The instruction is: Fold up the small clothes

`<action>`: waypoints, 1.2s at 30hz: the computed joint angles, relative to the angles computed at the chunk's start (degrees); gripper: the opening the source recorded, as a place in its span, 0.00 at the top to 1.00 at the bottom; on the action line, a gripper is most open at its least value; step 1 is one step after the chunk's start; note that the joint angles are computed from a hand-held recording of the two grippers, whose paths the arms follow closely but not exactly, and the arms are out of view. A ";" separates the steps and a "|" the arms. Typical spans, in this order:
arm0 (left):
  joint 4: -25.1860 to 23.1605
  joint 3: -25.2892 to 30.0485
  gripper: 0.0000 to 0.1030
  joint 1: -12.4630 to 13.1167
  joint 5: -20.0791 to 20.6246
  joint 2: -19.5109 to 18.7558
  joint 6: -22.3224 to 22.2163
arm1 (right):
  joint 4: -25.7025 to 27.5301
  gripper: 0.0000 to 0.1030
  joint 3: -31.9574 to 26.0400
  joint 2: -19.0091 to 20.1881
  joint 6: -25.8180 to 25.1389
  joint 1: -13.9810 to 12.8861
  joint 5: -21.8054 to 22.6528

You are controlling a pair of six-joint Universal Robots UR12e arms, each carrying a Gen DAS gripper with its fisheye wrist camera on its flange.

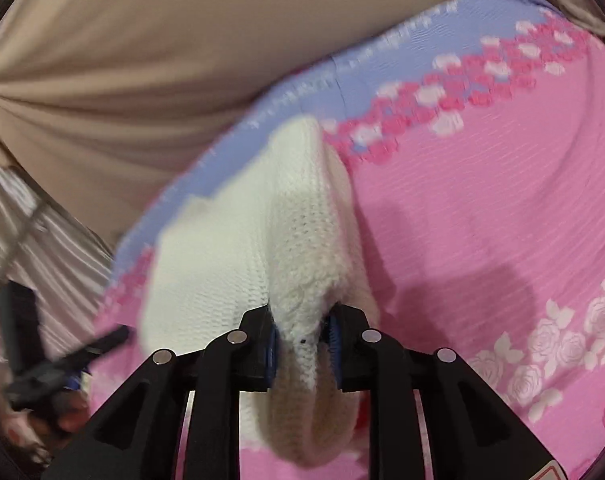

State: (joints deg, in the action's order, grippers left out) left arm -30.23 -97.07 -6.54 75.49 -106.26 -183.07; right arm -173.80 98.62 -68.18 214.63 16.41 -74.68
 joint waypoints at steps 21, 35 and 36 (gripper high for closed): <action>-4.78 0.65 0.33 -2.06 6.60 -1.75 1.07 | 10.45 0.90 0.84 -0.88 -7.71 1.54 -4.70; -5.16 0.60 0.33 -2.21 7.45 -1.58 0.93 | 10.26 0.77 -3.29 0.46 -10.00 2.12 -10.78; -5.14 0.57 0.33 -2.24 7.64 -1.56 0.97 | 9.73 0.79 -3.29 0.84 -10.09 2.30 -12.43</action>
